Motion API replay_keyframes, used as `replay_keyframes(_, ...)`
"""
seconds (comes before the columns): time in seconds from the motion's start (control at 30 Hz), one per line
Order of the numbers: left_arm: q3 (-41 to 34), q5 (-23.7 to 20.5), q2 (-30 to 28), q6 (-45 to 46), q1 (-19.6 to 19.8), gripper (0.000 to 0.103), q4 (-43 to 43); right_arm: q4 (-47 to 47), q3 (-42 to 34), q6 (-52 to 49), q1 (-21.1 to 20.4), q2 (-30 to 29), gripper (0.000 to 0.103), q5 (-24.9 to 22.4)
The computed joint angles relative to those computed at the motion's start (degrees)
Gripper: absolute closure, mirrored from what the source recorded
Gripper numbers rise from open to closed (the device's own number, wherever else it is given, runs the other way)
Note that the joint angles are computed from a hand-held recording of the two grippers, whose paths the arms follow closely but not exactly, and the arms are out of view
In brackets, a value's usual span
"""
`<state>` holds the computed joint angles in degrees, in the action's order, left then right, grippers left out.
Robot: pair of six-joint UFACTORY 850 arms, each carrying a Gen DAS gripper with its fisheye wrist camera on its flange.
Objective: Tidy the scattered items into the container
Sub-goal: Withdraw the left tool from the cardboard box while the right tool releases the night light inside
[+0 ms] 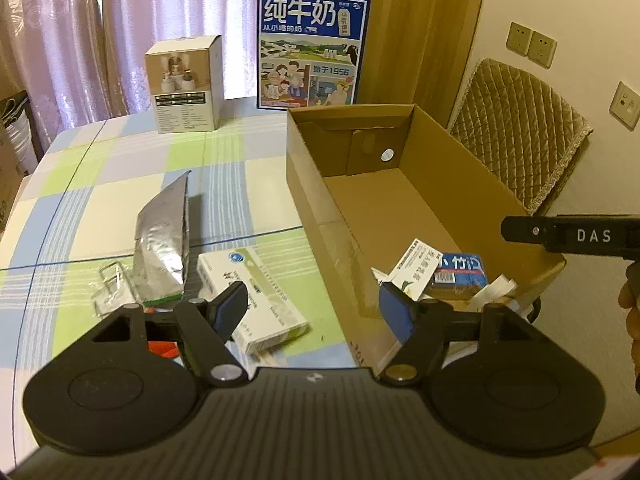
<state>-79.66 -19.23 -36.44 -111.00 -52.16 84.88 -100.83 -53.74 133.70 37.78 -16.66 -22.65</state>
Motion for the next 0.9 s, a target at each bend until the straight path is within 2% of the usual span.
replay_keyframes(0.3, 7.33, -2.67, 5.43, -7.48, -0.89, 0.026, 5.37, 4.01, 0.85, -3.12, 4.77, 1.59, 0.016, -1.37)
replay_keyframes(0.57, 15.1, -5.04, 11.36, -11.56, -0.67, 0.017, 7.5, 4.5, 0.29, -2.93, 8.8, 1.55, 0.002, -2.22)
replay_keyframes(0.67, 18.26, -6.28, 13.71, -11.57, -0.32, 0.01, 6.82, 4.44, -0.06, -2.82, 10.06, 1.42, 0.002, -2.18)
replay_keyframes(0.9, 25.84, -8.32, 18.82, -15.43, 0.78, 0.005, 6.55, 3.38, -1.2, -2.14, 12.61, 0.8, 0.002, -1.42)
